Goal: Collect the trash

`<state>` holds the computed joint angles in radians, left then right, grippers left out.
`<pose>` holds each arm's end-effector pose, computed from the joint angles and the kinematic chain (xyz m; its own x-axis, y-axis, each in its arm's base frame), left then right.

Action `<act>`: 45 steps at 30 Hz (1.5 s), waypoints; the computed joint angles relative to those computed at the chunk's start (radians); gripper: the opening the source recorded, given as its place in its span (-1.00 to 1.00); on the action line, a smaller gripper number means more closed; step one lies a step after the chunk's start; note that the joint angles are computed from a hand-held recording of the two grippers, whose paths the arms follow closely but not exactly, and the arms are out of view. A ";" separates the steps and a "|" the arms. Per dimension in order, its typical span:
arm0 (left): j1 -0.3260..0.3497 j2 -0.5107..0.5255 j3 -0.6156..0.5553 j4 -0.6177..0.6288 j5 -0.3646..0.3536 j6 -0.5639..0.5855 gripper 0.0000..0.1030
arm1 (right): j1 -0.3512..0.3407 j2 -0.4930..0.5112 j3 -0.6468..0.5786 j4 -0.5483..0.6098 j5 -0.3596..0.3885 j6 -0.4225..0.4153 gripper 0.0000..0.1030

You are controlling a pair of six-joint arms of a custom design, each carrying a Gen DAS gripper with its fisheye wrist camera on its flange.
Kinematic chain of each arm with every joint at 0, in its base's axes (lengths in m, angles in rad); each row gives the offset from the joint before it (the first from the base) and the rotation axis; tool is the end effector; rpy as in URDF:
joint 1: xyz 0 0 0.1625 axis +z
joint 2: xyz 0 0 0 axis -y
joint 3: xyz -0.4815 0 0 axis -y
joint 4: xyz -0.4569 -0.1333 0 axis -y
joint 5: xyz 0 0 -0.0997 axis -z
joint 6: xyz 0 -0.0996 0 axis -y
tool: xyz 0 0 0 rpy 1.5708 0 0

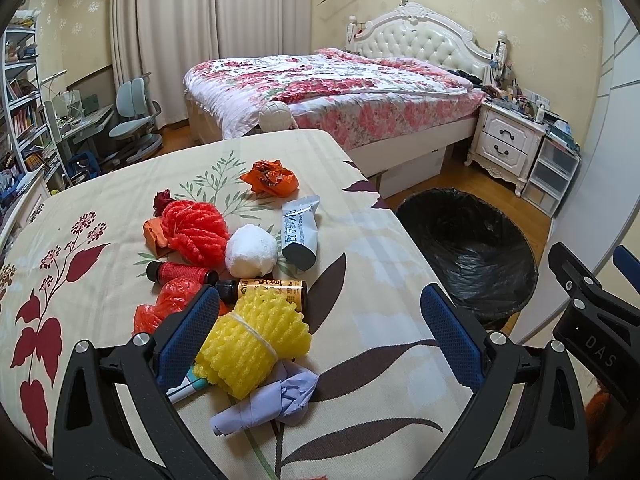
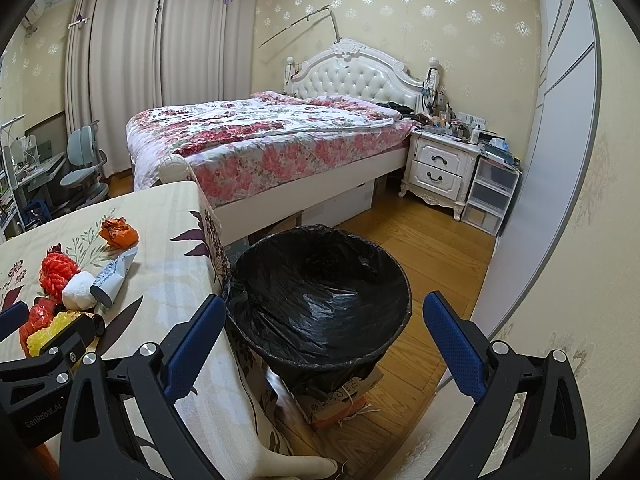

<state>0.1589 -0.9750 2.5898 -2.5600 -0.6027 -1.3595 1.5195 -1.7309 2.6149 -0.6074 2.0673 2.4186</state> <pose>-0.2600 -0.2598 0.0004 -0.7015 0.0080 -0.7126 0.5459 0.6488 -0.5301 0.0719 -0.2740 0.1647 -0.6501 0.1965 0.7340 -0.5549 0.5371 -0.6353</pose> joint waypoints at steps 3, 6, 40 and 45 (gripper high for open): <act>-0.001 0.001 0.001 0.001 -0.002 -0.003 0.90 | -0.003 0.000 0.002 -0.002 -0.003 0.000 0.87; -0.006 0.008 0.004 -0.003 -0.003 -0.010 0.90 | -0.007 0.000 0.004 -0.006 -0.007 -0.001 0.87; -0.063 -0.246 0.096 0.357 -0.052 -0.243 0.80 | 0.065 0.092 -0.017 0.061 0.015 0.034 0.86; -0.084 -0.320 0.121 0.464 -0.089 -0.299 0.69 | 0.108 0.140 -0.033 0.077 0.043 0.045 0.25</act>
